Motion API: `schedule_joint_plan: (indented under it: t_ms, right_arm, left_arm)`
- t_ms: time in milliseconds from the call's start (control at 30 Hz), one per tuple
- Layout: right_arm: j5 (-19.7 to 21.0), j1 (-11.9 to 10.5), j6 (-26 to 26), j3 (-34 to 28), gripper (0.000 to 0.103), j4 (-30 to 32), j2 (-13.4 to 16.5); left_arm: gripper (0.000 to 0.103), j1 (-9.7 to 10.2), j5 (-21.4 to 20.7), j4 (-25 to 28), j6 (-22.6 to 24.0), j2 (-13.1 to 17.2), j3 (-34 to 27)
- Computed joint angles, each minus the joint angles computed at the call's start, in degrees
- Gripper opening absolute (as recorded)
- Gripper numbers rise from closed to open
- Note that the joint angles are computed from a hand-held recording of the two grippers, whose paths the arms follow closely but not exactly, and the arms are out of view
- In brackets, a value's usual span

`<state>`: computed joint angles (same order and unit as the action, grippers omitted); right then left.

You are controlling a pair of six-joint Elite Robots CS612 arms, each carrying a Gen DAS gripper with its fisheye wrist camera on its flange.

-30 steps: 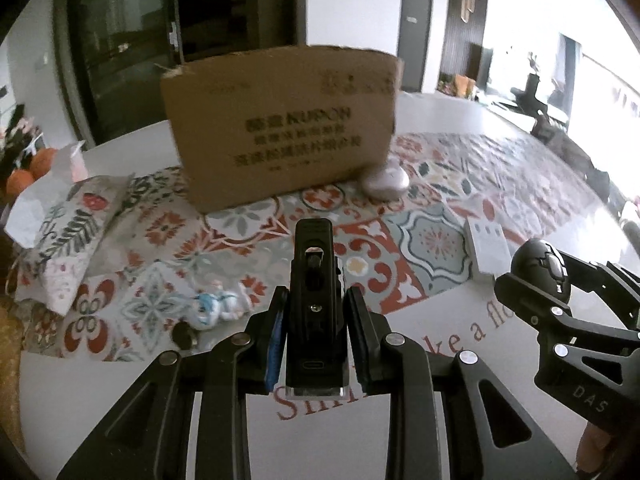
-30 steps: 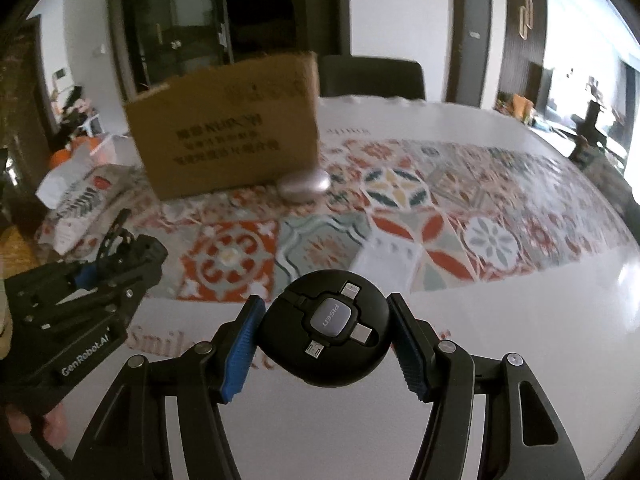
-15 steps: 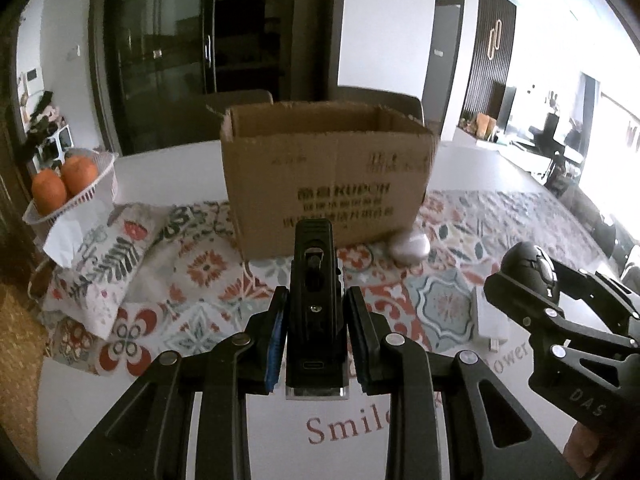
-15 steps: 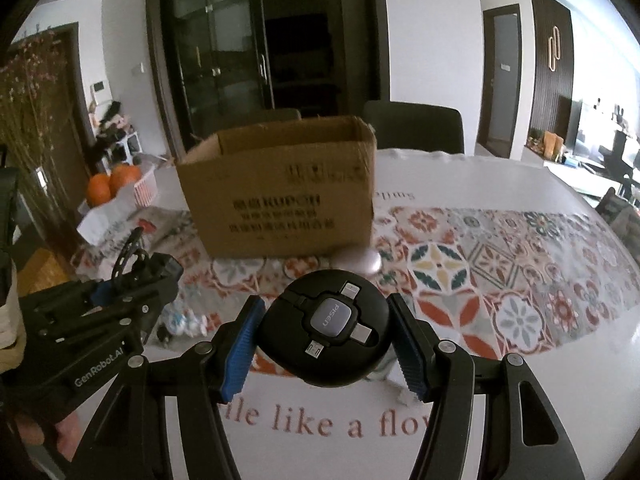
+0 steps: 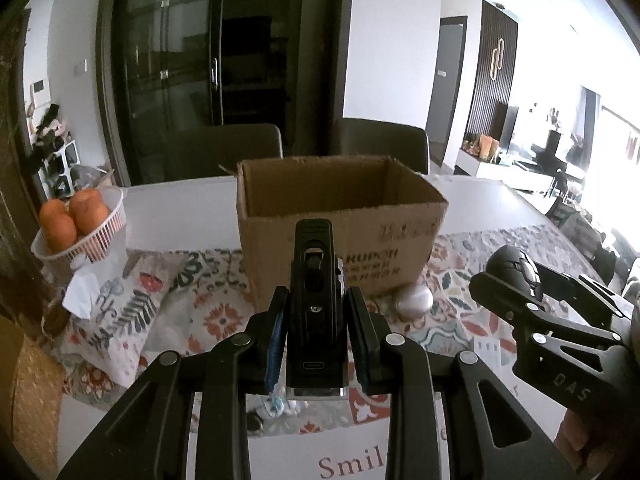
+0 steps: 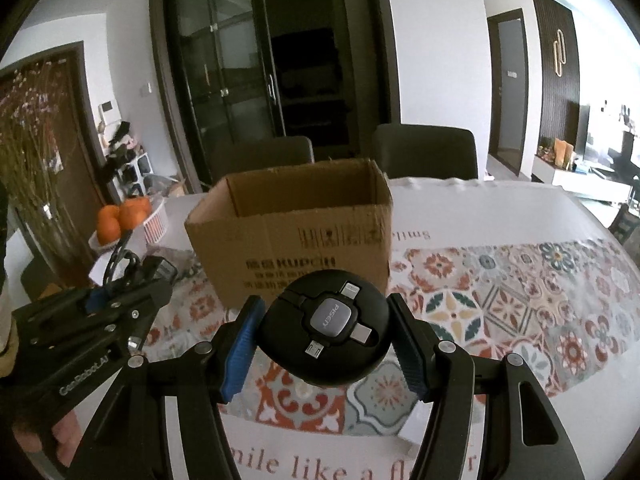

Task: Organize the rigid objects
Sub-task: 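Carry the black device and black puck over the box and lower them in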

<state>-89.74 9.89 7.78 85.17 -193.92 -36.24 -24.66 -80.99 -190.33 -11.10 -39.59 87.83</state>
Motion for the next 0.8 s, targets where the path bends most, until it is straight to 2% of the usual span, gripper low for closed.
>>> schedule_joint_plan:
  t_ms: [233,500,633,800]
  right_arm:
    - [2.44,-0.49,-0.51,-4.3,0.062,2.73,0.74]
    - [3.26,-0.83,-1.95,-9.25,0.062,7.15,1.56]
    - [5.34,-1.37,-2.3,-11.92,0.062,10.31,2.05]
    - [5.82,-1.68,-2.77,-14.87,0.062,13.95,2.8]
  left_arm:
    - [0.029,0.93,-1.88,2.53,-0.63,0.26,-3.22]
    - [0.029,1.77,-3.58,7.4,-0.89,1.34,-8.37]
    - [0.029,1.9,-3.65,10.09,-0.08,1.74,-10.65]
    - [0.029,1.98,-2.67,13.73,0.74,2.43,-13.72]
